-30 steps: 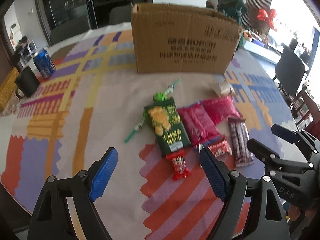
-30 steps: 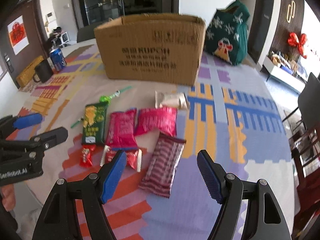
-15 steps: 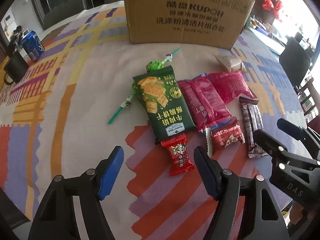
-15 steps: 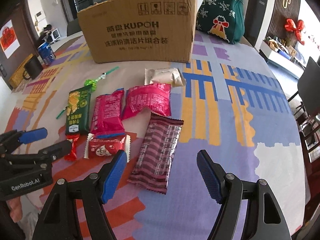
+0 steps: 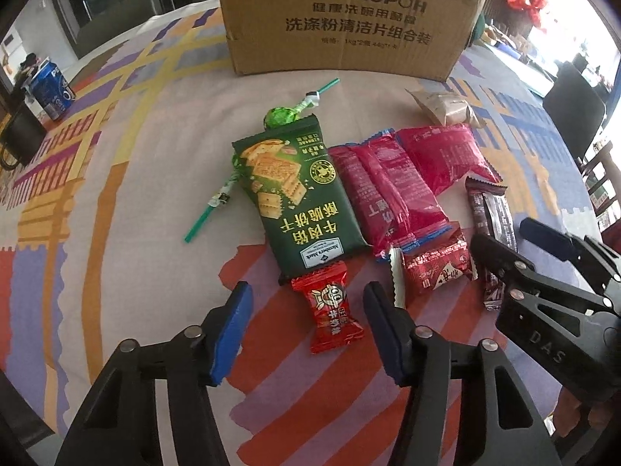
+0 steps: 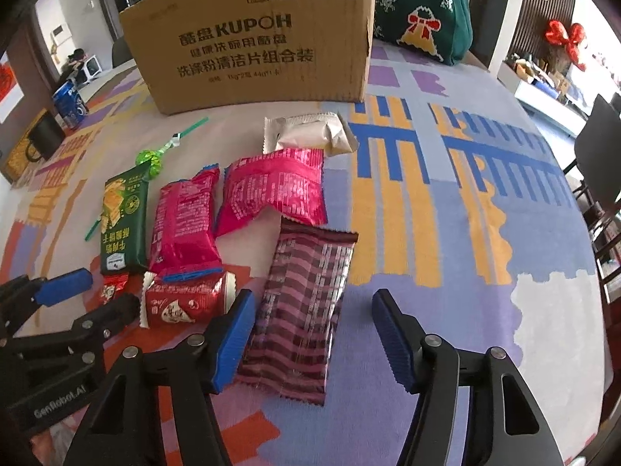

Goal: Organize snacks
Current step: 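Grasp the red candy with the left tool while the right tool grasps the striped bar, then lift both held snacks over the box and open both tools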

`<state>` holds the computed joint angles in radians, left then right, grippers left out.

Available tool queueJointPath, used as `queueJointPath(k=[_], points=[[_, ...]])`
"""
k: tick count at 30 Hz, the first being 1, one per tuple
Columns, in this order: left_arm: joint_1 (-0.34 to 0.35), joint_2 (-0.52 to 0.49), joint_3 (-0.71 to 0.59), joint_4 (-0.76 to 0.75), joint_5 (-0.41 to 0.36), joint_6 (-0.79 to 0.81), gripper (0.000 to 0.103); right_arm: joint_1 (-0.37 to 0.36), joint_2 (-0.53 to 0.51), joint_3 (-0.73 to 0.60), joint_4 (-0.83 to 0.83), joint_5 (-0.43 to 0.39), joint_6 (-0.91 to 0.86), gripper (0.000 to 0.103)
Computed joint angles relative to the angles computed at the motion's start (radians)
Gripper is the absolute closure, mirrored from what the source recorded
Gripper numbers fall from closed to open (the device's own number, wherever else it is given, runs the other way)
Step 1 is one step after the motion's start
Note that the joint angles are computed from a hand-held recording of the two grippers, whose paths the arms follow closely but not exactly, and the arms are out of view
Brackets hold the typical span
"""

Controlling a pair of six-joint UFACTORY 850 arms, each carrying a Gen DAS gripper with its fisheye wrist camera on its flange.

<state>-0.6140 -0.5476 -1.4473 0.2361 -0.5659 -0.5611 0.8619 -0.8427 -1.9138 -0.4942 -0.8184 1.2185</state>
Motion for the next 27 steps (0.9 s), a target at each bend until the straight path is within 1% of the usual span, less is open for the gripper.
queueJointPath(k=[2,3,4,5,6,7,9,13,19,27], points=[[-0.002,0.001,0.001,0.013,0.002,-0.002,0.050,0.002,-0.018,-0.028,-0.007,-0.026,-0.012,0.042],[-0.003,0.001,0.001,0.011,0.005,0.002,0.054,0.003,-0.024,-0.037,-0.012,-0.035,-0.014,0.043],[-0.004,0.001,0.002,0.013,0.007,0.001,0.058,0.005,-0.026,-0.039,-0.020,-0.035,-0.011,0.047],[-0.004,0.002,0.003,0.016,0.009,0.001,0.059,0.006,-0.026,-0.039,-0.025,-0.033,-0.008,0.050],[-0.004,0.003,0.004,0.012,0.011,0.004,0.063,0.006,-0.025,-0.038,-0.030,-0.031,-0.004,0.057],[-0.003,0.005,0.006,0.007,0.014,0.009,0.069,0.007,-0.025,-0.039,-0.035,-0.031,0.002,0.057],[-0.003,0.009,0.011,0.014,0.017,0.002,0.075,0.005,-0.022,-0.035,-0.033,-0.025,0.005,0.060],[0.002,0.017,0.022,-0.007,0.026,0.020,0.076,0.005,-0.008,-0.015,-0.032,-0.013,0.014,0.065],[0.004,0.050,0.053,-0.030,0.051,0.032,0.076,0.013,0.032,0.037,-0.027,0.026,0.029,0.065],[-0.007,0.105,0.077,0.010,0.104,0.010,0.076,0.032,0.089,0.081,-0.098,0.072,0.077,0.065]])
